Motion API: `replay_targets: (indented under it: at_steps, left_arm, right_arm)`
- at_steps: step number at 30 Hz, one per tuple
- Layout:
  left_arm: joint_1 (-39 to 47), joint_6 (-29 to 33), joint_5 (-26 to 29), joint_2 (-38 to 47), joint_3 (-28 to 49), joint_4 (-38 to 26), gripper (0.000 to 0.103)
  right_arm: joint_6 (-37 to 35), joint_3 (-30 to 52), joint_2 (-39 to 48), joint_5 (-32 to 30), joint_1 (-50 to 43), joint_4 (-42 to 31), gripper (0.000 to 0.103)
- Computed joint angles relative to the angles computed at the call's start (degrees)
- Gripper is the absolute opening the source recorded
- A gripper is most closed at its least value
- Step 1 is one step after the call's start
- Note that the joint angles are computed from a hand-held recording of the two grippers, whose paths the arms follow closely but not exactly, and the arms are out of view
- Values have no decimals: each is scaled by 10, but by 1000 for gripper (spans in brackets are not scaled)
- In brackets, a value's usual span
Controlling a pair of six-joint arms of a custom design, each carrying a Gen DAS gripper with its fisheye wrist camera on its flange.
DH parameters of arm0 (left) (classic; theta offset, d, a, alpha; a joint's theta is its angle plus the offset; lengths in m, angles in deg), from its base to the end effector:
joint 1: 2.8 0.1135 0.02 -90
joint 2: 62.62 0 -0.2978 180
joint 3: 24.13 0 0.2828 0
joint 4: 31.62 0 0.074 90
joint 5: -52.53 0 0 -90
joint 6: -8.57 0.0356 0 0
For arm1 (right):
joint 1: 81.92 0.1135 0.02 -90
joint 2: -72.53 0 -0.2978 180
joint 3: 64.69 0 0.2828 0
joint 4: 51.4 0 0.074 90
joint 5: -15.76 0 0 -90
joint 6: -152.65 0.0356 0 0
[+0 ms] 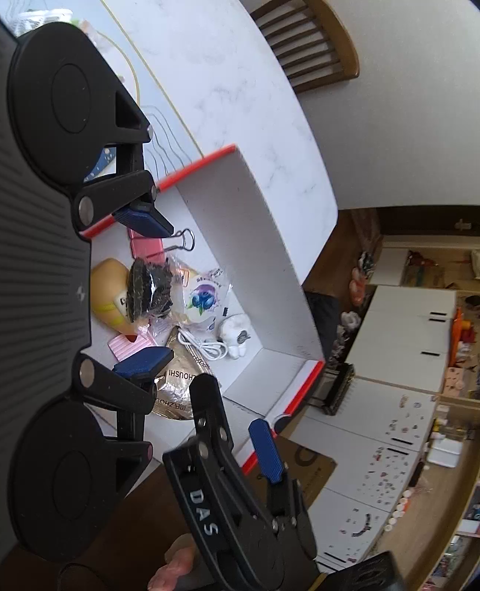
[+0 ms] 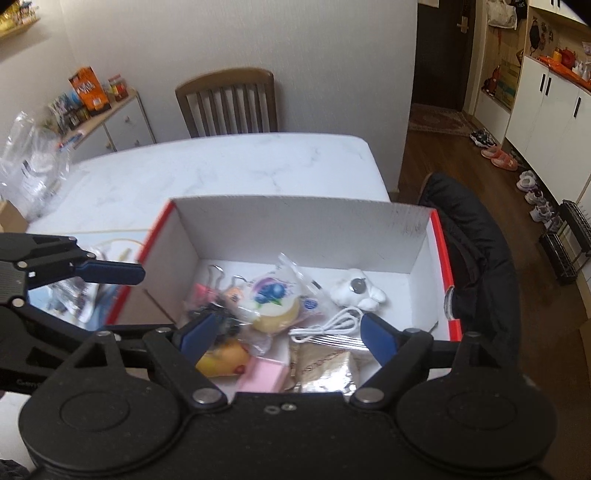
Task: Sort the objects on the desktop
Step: 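Open both tools to drop the parts bag and cable in the box, then move both tools back over the remaining packets on the placemat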
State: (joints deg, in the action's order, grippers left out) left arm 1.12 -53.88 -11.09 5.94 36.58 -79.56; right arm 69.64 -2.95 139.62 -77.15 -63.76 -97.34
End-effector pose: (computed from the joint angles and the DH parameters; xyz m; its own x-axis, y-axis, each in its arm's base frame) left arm 0.2513 0.0014 0.2645 -0.6445 0.3712 -0.6684 0.5483 0.8337 -0.0657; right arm 0.2409 0.0809 0.2760 -0.7775 -0.1271 -0.6159 -0.2487 0.9617 0.1154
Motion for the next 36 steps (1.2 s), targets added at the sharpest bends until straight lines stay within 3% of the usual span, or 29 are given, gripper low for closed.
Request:
replay_targets:
  at_steps: [11, 22, 29, 33, 36]
  left_arm:
    - [133, 110, 99, -53, -2, -78, 64]
    - [318, 301, 179, -14, 31, -193, 69]
    - [425, 407, 192, 52, 68, -236, 73]
    - [462, 430, 184, 98, 94, -231, 73]
    - [482, 441, 181, 130, 112, -224, 80]
  right_arm:
    - [89, -10, -52, 76, 111, 15, 89]
    - [169, 21, -2, 167, 250, 43, 91]
    - [200, 51, 61, 199, 323, 56, 91]
    - [212, 71, 105, 212, 358, 67, 91]
    - [217, 88, 136, 222, 379, 72, 91]
